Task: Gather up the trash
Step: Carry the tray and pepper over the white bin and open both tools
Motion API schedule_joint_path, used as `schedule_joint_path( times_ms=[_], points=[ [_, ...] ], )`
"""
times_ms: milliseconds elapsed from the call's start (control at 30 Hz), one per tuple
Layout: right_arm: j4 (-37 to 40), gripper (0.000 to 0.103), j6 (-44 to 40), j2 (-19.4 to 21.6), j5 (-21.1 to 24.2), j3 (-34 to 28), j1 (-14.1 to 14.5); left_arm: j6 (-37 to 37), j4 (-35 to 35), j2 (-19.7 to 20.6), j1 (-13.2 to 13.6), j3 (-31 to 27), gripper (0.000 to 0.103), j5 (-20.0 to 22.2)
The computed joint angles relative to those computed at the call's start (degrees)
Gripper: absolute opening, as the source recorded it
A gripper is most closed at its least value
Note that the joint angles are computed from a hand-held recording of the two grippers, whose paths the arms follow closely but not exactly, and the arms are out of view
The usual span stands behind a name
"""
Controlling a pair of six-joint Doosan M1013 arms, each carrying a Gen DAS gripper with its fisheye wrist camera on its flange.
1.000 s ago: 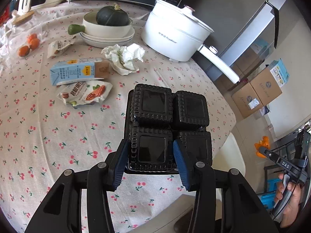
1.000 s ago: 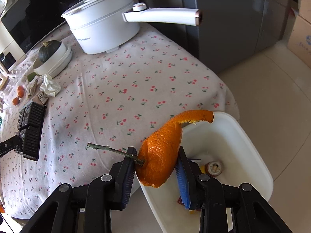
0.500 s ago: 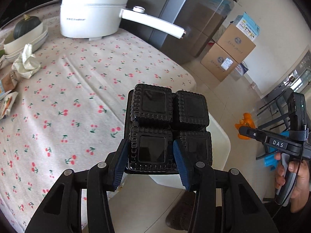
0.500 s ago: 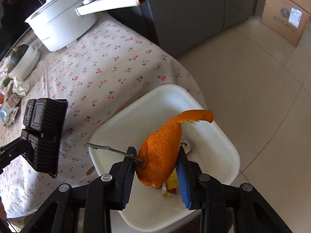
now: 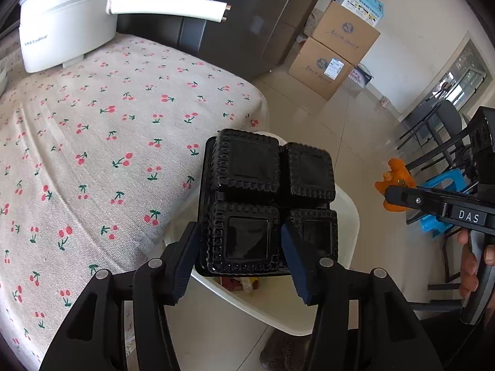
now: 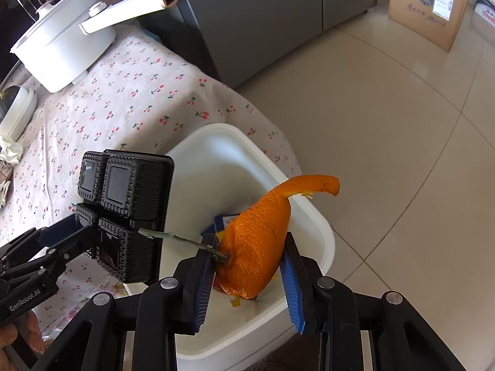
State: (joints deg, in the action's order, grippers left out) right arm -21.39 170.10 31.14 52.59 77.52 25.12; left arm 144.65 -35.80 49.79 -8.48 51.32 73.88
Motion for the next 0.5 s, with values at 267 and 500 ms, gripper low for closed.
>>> schedule_joint_path(
  times_ms=[267,500],
  points=[
    [0.3,0.037,-0.6,0.2,0.2,-0.2,-0.2,2.8,0.2,-1.1,0.0,1.6,0.087,-3.5],
    [1.2,0.04,-1.5,0.9,0.8,-1.5,-0.2,1.6,1.6,-1.1,1.0,0.5,0.089,-5.0]
  ],
)
